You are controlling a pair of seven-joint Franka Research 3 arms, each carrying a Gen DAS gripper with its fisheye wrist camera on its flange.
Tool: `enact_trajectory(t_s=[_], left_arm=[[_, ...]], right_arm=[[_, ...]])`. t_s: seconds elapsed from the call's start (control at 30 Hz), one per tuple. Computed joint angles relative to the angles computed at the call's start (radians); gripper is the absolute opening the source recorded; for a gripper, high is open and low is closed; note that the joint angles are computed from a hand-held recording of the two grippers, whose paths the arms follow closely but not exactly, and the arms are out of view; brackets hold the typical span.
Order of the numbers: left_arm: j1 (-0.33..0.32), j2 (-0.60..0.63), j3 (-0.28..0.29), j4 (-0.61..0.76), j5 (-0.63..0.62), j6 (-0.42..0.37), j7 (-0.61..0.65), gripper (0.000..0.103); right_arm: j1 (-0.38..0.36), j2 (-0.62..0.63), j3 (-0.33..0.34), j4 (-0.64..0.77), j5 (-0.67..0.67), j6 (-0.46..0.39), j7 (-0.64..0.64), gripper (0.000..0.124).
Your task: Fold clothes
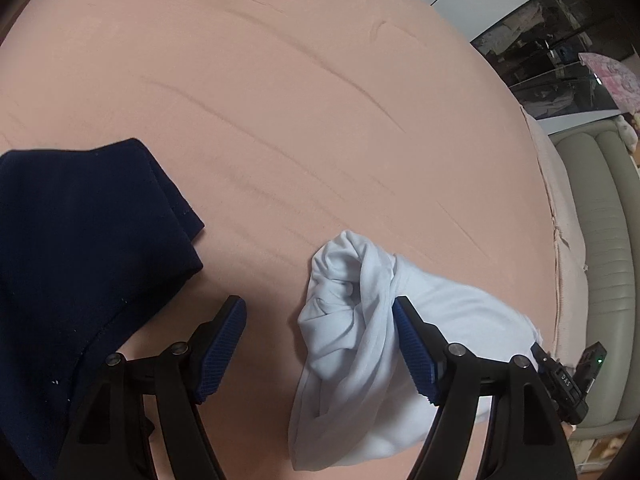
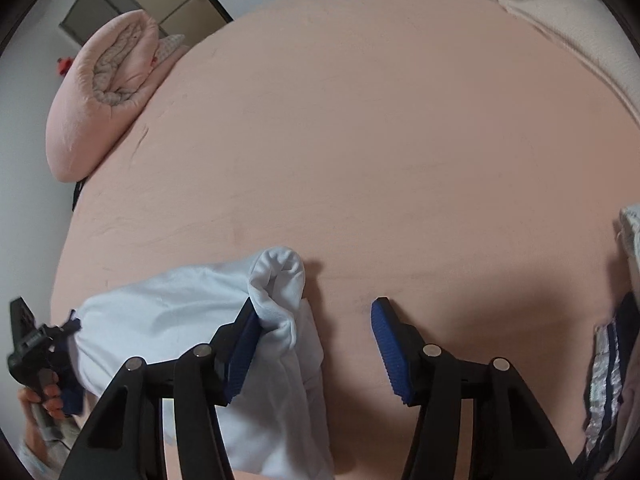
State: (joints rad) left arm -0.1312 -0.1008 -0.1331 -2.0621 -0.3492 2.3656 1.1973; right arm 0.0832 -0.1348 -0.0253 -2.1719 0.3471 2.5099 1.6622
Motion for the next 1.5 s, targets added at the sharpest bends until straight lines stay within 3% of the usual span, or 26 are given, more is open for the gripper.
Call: enact_trajectory(t_s=[0.1,0.3,0.5,0.7,0.77,0.87,0.97,1.1,1.23,1.3,1.37,1.43,1.5], left_arm=[[0.0,0.008,-0.012,0.016,0.075,-0.007,-0.018,0.075],[-0.017,-0.031,-0.032,0.022,0.202,0.0,-0.017,0.074],[-0.02,-0.126,-0.098,-0.021,0.547,0.099,-0.212,0.077],[-0.061,-0.209,-0.105,-0.063,0.604,0.106,-0.301,0.083],[-0.073,-0.278,-0.084,-0.11,0.595,0.089,-0.278,0.083],[-0.081,-0.316,-0.115,-0.129,0.603,0.05,-0.336,0.083],[-0.09,-0.297,-0.138,-0.112,0.618,0.043,-0.401,0.083],[-0.117,-0.292,-0.119,-0.154,0.58,0.123,-0.459,0.083],[-0.219,-0.305,-0.044,-0.219,0.352,0.264,-0.432,0.083],[-0.257,-0.314,-0.027,-0.255,0.256,0.334,-0.437,0.083],[-0.251,-0.314,-0.048,-0.263,0.246,0.34,-0.473,0.083],[-0.263,-0.305,-0.049,-0.268,0.227,0.334,-0.482,0.083],[-0.317,-0.316,-0.018,-0.317,0.121,0.391,-0.485,0.083]], right_arm=[[-0.003,-0.002,0.013,-0.006,-0.073,0.019,0.025,0.056],[-0.002,-0.042,-0.003,-0.028,-0.014,0.011,0.012,0.057],[0.016,-0.176,-0.017,-0.127,0.101,0.066,-0.004,0.07],[0.033,-0.241,-0.022,-0.172,0.185,0.06,0.01,0.07],[0.034,-0.253,-0.015,-0.183,0.191,0.059,0.033,0.07],[0.043,-0.274,-0.013,-0.204,0.213,0.06,0.061,0.07],[0.099,-0.324,-0.049,-0.263,0.365,0.099,0.04,0.07],[0.205,-0.433,-0.102,-0.387,0.633,0.195,-0.03,0.07],[0.294,-0.49,-0.144,-0.469,0.904,0.242,-0.131,0.07],[0.295,-0.479,-0.122,-0.478,0.975,0.259,-0.152,0.07],[0.275,-0.494,-0.1,-0.507,0.995,0.264,-0.151,0.07],[0.288,-0.473,-0.1,-0.498,1.091,0.286,-0.218,0.07],[0.293,-0.436,-0.102,-0.471,1.222,0.287,-0.328,0.07]])
